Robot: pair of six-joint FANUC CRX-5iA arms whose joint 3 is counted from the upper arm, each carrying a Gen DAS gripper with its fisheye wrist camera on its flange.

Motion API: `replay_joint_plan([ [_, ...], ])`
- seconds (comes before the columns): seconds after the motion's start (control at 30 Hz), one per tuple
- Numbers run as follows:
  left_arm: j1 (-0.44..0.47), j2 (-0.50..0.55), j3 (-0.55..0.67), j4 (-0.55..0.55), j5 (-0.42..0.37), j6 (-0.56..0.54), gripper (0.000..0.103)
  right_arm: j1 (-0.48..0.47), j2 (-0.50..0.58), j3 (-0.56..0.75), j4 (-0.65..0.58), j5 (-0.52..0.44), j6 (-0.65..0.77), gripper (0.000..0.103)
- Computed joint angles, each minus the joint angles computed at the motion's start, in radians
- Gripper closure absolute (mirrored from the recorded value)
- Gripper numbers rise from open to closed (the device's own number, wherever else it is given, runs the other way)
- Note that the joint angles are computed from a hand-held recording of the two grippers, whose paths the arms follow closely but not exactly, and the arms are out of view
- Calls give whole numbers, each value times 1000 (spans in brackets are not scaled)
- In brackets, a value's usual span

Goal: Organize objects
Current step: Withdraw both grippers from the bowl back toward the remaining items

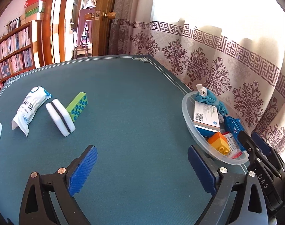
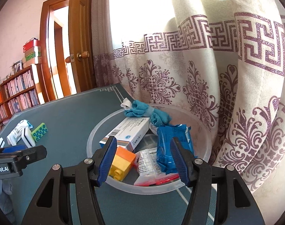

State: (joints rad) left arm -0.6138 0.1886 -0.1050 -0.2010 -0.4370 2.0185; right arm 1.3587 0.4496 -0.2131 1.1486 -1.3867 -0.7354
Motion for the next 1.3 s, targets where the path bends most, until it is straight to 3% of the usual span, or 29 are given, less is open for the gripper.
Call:
replay_joint_plan([
  [0.53, 63, -34, 11, -194, -81, 204, 3, -7, 38, 86, 80, 155, 108, 41],
  [0.83, 118, -17, 36, -174, -97, 231, 2, -24, 44, 92, 93, 250, 138, 41],
  [1.17, 134, 74, 134, -174, -160, 260, 0, -43, 45, 90, 78, 308, 156, 41],
  [1.3, 145, 89, 135, -161, -151, 263, 3, -49, 47, 88, 67, 321, 159, 41],
])
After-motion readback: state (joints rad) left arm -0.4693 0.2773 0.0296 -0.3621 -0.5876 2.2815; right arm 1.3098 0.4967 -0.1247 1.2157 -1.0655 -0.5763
